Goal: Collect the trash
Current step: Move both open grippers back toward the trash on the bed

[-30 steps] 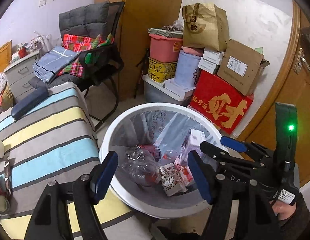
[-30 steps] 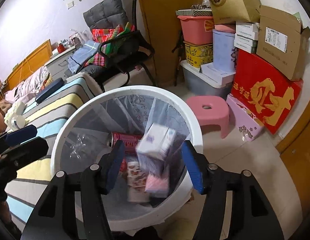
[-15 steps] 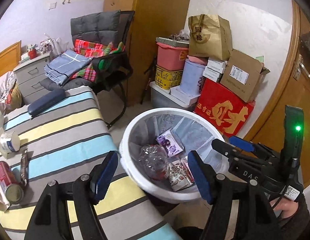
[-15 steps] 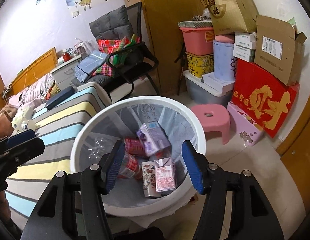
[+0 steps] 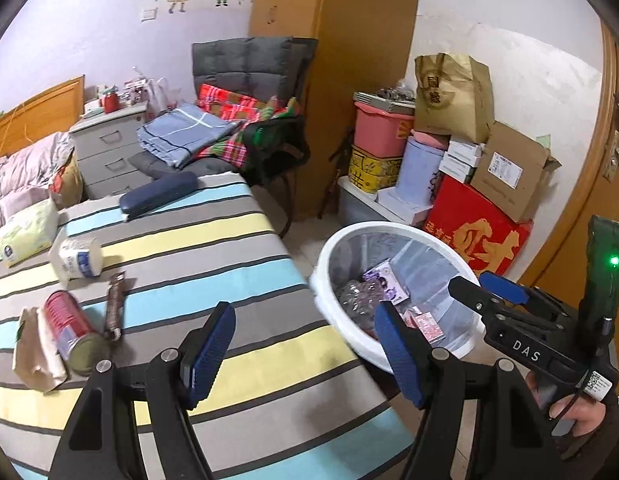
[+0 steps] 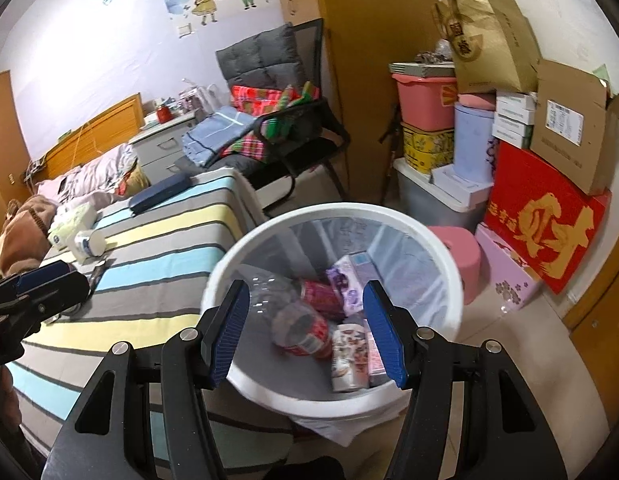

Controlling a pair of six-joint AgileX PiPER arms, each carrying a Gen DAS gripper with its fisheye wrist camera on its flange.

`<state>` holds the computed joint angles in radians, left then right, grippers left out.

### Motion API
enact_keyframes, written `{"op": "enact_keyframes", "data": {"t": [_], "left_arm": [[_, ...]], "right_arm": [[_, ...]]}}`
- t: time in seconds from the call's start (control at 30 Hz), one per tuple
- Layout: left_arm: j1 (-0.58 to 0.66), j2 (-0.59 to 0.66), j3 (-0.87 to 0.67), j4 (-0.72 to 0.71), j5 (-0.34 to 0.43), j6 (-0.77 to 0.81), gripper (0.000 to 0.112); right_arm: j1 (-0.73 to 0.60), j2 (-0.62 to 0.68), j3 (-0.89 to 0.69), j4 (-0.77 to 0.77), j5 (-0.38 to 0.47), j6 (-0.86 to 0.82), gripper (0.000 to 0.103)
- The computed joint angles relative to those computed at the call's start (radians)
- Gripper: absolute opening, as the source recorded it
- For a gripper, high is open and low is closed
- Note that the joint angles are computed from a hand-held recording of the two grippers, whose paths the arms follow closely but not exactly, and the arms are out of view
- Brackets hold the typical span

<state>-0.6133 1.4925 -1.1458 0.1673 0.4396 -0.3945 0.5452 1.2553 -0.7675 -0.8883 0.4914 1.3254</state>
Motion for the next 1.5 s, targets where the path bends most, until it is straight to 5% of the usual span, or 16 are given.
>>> {"op": "enact_keyframes", "data": {"t": [0.6,0.87,1.27,1.5], "left_arm": [[0.26,-0.221,0.228,-0.017,-0.024,0.066,0.072],[0.495,-0.288,0.299,-0.294,-0.03,0.385,0.072],[0.782,-0.16,0.296,-0.67,-0.012,0.819,0.072],[0.836,-0.022,0.212,-0.706,0.002,0.877,0.072]], "right_arm": [[0.186,0.139,-0.119,-0.066,0.003,0.088,0.061],[0.247,0.249,-0.226,-0.021,-0.019,0.032,0.061],[0.292,0.425,-0.418,0.122,-0.037,-0.151,0.061],[0.296,0.508,-0.538,0.217,-0.036,-0.274,0.061]]}}
